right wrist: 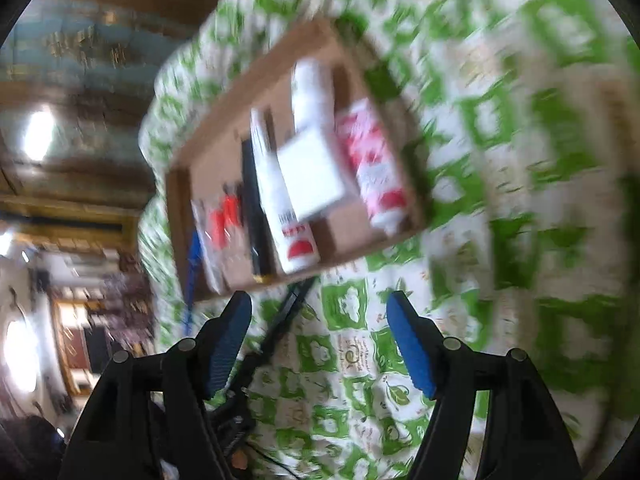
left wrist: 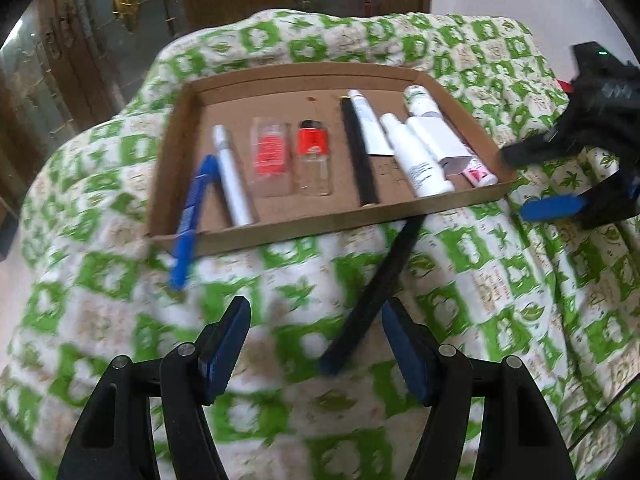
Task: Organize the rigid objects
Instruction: 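Grasp the blue-capped black marker from the bedspread with the left tool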
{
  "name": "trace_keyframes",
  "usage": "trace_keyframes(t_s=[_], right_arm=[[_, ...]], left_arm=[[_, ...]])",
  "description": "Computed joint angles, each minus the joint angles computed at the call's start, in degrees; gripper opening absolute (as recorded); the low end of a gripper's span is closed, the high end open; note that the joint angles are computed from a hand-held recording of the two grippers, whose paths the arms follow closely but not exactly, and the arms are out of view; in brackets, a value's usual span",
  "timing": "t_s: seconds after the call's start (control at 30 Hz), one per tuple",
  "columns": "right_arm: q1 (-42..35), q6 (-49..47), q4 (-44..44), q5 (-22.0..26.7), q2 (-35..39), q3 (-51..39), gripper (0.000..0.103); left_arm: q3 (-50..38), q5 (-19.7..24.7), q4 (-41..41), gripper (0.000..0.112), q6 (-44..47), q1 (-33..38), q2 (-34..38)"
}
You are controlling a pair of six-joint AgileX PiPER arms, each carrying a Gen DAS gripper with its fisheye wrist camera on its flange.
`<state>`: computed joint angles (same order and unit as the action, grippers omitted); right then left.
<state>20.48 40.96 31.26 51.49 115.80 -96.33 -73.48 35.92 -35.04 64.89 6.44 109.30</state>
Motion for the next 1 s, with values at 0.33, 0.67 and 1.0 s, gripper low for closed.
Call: trace_keyframes(t_s=[0.33,0.67,1.0], right_arm=[[3.2,-0.5,-3.3,5.1,5.7,-9.0,0.069],[4.2,1.7,-4.9,5.4,4.6,-8.8,0.069],[3.0,3.1,-0.5,1.9,2.5,-2.5,0.055]], left_arm=[[-3.7,3.2,5.3,0.027,-3.2,-4.3,4.8],[-14.4,22.4,5.0,0.020,-7.2,1.2,9.3],[-13.5,22.7,6.5,0.020,-8.1,2.6,9.3]])
